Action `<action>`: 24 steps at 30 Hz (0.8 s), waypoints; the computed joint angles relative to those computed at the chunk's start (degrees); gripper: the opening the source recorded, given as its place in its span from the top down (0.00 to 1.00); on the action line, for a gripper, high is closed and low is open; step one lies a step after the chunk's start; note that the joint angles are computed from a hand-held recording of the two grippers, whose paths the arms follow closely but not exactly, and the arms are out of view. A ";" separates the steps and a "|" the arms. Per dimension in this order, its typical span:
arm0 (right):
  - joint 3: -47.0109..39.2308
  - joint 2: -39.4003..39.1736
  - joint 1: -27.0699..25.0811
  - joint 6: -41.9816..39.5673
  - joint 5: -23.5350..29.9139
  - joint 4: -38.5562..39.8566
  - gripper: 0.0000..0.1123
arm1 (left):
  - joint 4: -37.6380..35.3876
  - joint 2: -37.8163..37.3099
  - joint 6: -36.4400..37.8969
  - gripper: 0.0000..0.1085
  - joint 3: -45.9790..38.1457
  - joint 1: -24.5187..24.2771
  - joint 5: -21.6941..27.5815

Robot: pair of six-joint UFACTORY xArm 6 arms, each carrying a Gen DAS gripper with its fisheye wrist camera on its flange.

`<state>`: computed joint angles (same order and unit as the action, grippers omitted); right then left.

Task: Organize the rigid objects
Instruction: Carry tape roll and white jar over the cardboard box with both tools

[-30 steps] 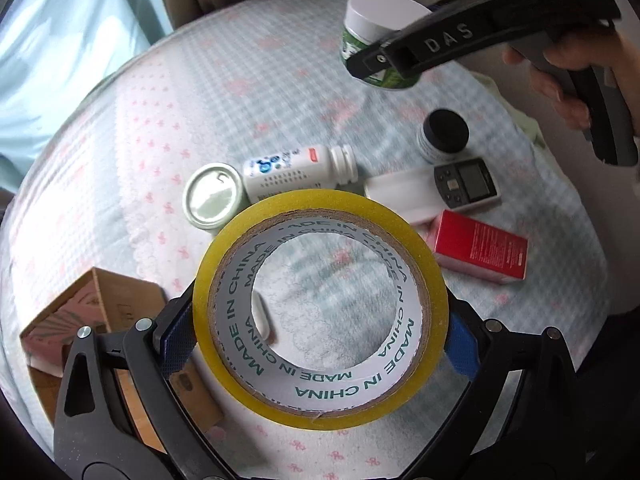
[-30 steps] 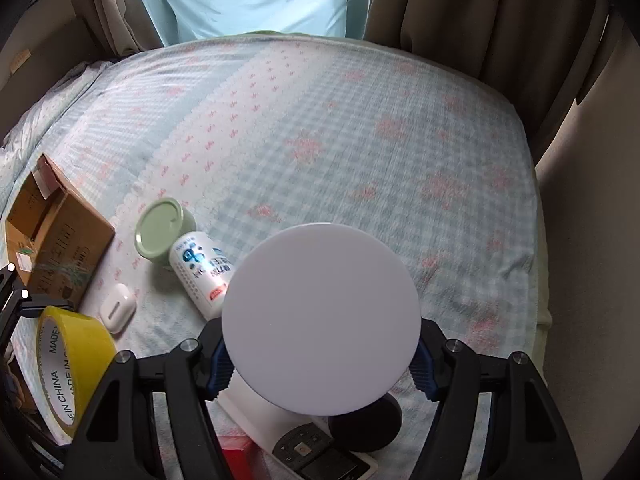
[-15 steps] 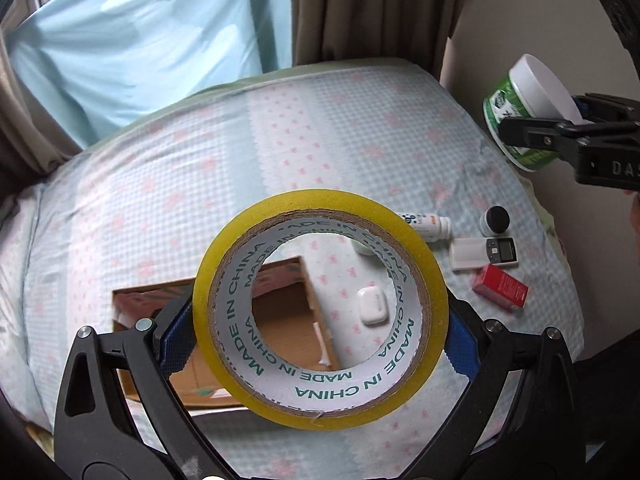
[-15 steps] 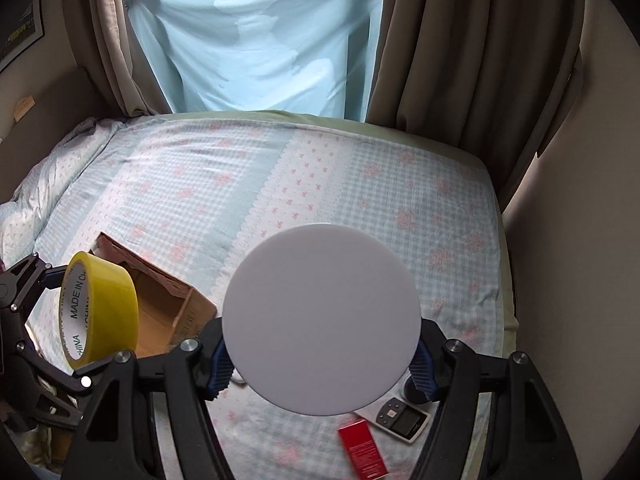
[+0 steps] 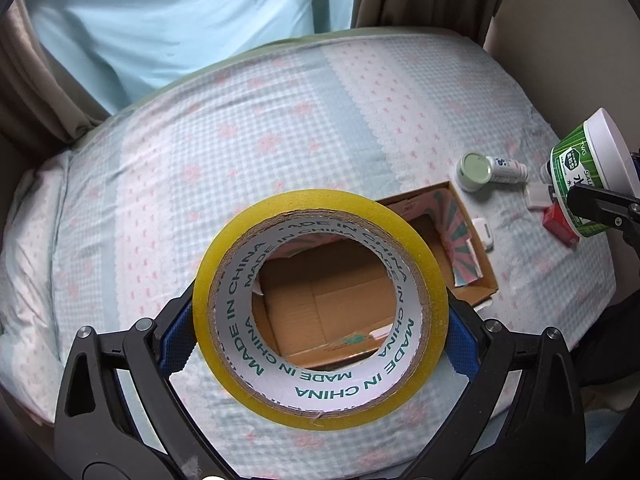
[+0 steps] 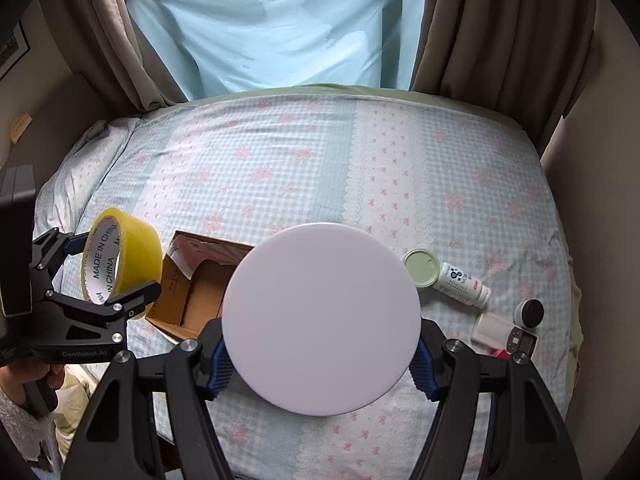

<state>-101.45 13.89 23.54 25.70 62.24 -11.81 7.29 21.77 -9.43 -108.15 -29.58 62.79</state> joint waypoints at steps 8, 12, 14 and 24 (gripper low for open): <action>-6.20 9.14 3.15 1.88 2.05 -1.23 0.41 | -3.26 5.84 6.94 0.10 0.13 3.08 -1.81; -8.56 13.67 2.98 -1.24 3.47 -0.61 0.41 | -4.81 11.99 9.09 0.10 -4.79 3.75 -0.67; -10.75 16.60 2.96 -3.90 5.27 -0.83 0.41 | -5.84 15.08 9.90 0.10 -7.63 3.99 0.39; -17.68 27.55 1.66 -16.99 10.19 3.51 0.41 | -7.18 29.48 13.40 0.10 -22.84 4.10 6.89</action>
<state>-119.13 41.44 25.21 8.71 72.44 -8.29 0.11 51.25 3.97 -130.99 -25.48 69.68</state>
